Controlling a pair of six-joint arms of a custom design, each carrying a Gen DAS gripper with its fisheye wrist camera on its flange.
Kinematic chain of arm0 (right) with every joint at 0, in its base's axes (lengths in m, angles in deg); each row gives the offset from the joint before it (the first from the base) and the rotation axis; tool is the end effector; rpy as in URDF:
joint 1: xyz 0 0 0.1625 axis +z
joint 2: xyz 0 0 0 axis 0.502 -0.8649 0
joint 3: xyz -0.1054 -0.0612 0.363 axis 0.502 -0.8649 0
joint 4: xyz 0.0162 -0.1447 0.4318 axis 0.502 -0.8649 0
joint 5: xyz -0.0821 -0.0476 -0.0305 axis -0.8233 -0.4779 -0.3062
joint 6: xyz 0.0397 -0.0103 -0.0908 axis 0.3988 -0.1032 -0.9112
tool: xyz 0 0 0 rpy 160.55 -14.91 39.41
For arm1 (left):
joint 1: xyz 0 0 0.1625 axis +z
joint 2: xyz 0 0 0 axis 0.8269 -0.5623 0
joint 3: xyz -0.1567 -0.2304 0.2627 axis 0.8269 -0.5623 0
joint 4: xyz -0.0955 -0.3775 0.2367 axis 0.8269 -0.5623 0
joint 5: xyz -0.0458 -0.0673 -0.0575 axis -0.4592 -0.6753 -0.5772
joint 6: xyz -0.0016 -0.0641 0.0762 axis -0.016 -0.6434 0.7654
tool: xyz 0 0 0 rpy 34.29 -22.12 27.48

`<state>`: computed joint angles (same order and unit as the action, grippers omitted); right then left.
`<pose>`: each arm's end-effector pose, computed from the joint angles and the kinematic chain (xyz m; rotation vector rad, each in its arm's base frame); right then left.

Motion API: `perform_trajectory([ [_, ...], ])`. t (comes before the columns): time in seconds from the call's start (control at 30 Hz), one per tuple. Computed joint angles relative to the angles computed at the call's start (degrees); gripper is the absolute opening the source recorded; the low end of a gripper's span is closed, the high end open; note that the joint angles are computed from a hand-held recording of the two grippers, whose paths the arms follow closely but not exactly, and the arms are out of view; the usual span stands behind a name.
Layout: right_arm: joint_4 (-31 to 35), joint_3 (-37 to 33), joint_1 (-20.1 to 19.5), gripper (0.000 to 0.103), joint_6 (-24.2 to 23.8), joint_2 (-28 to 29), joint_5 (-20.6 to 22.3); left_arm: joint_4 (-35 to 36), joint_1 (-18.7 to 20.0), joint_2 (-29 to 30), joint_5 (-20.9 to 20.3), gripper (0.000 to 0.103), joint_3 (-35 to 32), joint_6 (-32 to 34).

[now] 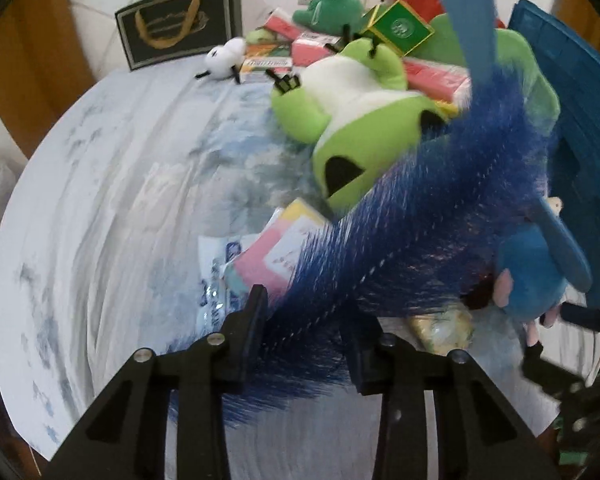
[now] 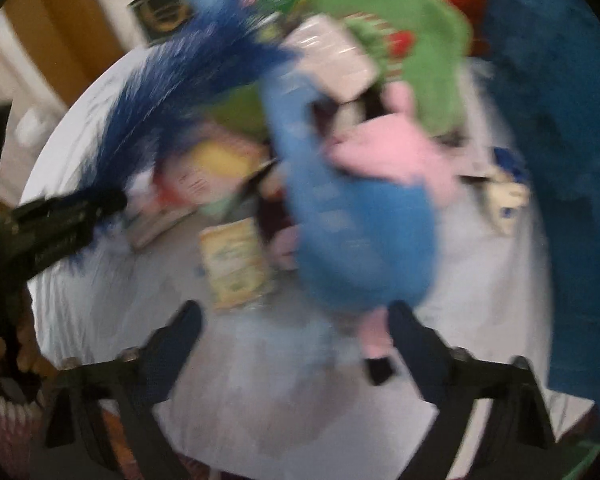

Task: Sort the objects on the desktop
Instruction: 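Grasp the blue feather duster with the left gripper while the right grasps a clear snack packet, then lift the duster and packet and carry both over the blue crate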

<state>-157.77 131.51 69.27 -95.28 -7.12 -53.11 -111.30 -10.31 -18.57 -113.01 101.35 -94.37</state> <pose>0.1577 -0.4977 0.1949 0.4084 -2.4506 0.3012 -0.2407 -0.5379 0.0874 0.3135 2.3633 -0.5279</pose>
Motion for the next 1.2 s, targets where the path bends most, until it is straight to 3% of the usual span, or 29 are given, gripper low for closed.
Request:
perform_trajectory([
  [0.07, -0.4, -0.2, -0.1, 0.079, -0.6, 1.9, 1.2, 0.1, 0.8, 0.6, -0.1, 0.035, -0.1, 0.6],
  [0.2, -3.7, -1.1, -0.8, 0.079, -1.2, 6.5, 1.3, -2.3, 0.9, 0.6, -0.1, 0.051, 0.4, 2.8],
  [0.33, -6.6, -2.3, -2.1, 0.079, -0.7, 10.1, 1.1, -2.9, 1.6, 0.7, -1.1, 0.060, 1.0, 5.7],
  [0.5, -12.4, -1.8, -1.5, 0.089, -2.9, 13.7, -1.8, -6.1, 2.1, -0.2, -2.8, 0.058, 3.0, 7.6],
  [0.6, -15.6, -1.5, -0.7, 0.084, -4.7, 15.9, -5.0, -6.8, 1.7, -0.7, -2.6, 0.050, 3.8, 8.2],
  [0.67, -17.5, -0.6, -0.1, 0.057, -2.6, 15.3, -4.7, -7.7, 2.0, -0.7, -3.4, 0.046, 4.0, 9.9],
  [0.7, -16.5, -0.1, -0.4, 0.049, -0.3, 14.2, -3.0, -8.1, 2.4, -0.7, -4.2, 0.044, 4.0, 11.3],
  [0.8, -18.0, 1.2, 0.0, 0.045, 4.4, 13.7, -3.2, -7.9, 3.0, -0.5, -6.3, 0.039, 3.0, 15.6],
  [0.97, -20.4, 4.4, 2.4, 0.034, 17.1, 12.6, -5.3, -6.1, 3.5, -2.7, -10.3, 0.028, 2.4, 24.6],
  [1.03, -20.0, 5.6, 4.6, 0.028, 21.1, 11.9, -7.0, -5.9, 2.9, -5.0, -12.0, 0.025, 3.2, 26.7],
  [1.2, -18.0, 6.9, 11.2, 0.024, 28.7, 9.4, -12.3, -6.3, 0.8, -9.7, -14.7, 0.023, 4.1, 30.0],
])
